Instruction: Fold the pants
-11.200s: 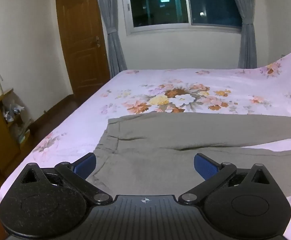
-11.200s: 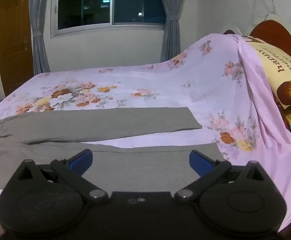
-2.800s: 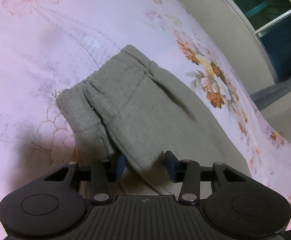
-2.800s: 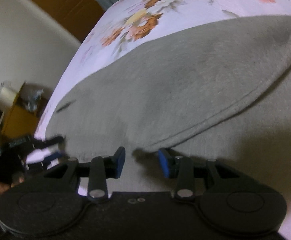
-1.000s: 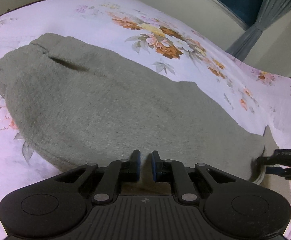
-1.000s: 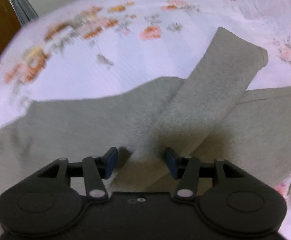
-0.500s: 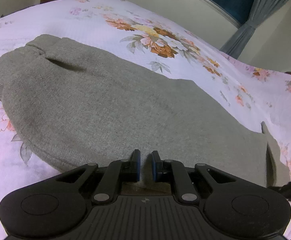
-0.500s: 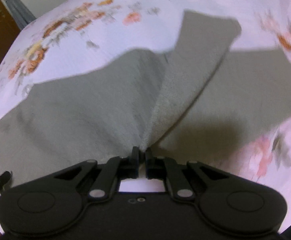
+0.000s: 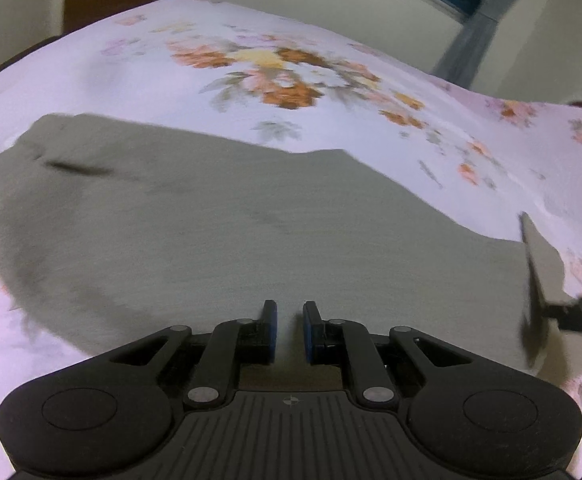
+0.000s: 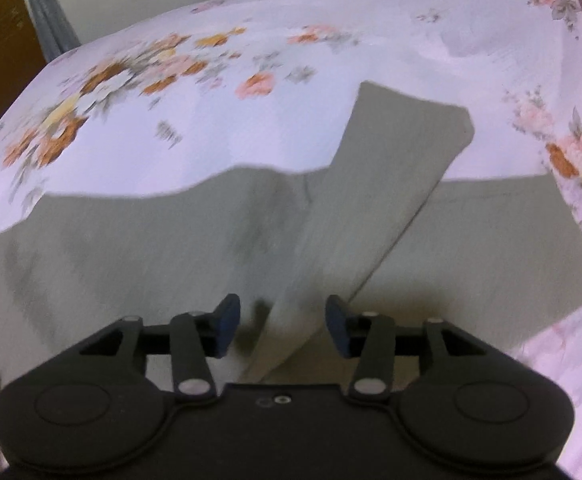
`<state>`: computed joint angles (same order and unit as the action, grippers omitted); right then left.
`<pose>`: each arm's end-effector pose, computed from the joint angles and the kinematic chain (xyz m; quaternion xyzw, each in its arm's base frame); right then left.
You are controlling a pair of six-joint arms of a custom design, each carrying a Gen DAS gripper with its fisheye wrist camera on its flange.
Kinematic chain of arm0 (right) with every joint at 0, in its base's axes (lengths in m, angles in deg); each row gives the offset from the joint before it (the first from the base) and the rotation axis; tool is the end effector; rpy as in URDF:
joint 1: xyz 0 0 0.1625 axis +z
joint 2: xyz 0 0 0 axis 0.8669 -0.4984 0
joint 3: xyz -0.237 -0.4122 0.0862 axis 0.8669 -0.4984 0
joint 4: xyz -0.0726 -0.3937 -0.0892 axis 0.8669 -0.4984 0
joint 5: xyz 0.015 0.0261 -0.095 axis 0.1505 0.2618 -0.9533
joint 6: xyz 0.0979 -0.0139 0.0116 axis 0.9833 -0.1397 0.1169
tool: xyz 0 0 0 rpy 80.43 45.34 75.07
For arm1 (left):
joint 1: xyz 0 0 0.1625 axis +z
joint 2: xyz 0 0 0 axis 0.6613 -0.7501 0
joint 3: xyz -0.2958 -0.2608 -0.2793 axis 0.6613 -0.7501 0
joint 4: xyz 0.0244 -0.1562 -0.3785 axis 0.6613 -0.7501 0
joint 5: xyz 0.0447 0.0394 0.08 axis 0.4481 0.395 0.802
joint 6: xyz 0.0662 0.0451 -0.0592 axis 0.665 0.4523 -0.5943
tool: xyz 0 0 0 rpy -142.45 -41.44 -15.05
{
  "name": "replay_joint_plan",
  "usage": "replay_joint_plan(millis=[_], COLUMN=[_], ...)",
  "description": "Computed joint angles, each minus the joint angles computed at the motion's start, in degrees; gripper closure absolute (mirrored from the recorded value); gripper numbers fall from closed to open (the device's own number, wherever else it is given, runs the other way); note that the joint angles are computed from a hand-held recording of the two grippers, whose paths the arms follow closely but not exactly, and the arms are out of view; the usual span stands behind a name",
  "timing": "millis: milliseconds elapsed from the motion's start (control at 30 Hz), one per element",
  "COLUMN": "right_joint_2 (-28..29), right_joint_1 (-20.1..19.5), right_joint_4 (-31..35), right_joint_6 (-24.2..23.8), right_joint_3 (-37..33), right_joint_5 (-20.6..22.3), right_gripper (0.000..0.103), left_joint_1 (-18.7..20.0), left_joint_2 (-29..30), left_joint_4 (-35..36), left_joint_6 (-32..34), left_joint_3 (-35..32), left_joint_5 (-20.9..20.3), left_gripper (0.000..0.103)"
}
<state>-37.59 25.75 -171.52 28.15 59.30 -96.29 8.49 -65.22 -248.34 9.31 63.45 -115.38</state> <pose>0.0287 -0.7783 0.3009 0.1443 -0.8960 0.2535 0.3348 -0.2360 -0.6195 0.0073 -0.0844 0.8605 -0.4146 0.2838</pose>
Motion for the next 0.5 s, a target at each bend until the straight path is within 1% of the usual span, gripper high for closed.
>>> replay_joint_plan(millis=[167,267,333,367,400,433,500], right_joint_2=[3.91,6.72,8.11,8.64,8.49,7.88,6.04], right_joint_1=[0.25,0.33,0.21,0.09,-0.29,-0.69,-1.25], right_joint_4=[-0.17,1.01,2.07,2.38,4.24,6.17,5.86], right_joint_6=[-0.65,-1.43,-2.41,-2.48,-1.03,0.74,1.05], right_joint_3=[-6.67,-10.87,-12.74,-13.5,-14.03,-14.11,-12.4], right_joint_5=[-1.98,-4.49,-5.91,-6.75,-6.16,-4.83,-2.23], right_gripper=[0.051,0.051,0.061,0.079,0.098,0.098,0.099], left_joint_1=[0.13,0.51,0.68,0.76,0.86,0.92,1.07], left_joint_2=[3.0,4.37,4.82,4.91,4.96,4.95,4.9], left_joint_4=[1.07,2.69,3.61,3.97,4.17,4.3,4.61], left_joint_6=[3.47,3.64,3.03,2.84,2.79,2.78,2.87], left_joint_3=[-5.39,-7.7,-8.32,-8.44,-8.45,-8.46,-8.49], left_joint_5=[-2.92,-4.58,-5.06,-5.15,-5.27,-5.38,-5.56], left_gripper=[0.091,0.091,0.091,0.091,0.091,0.091,0.091])
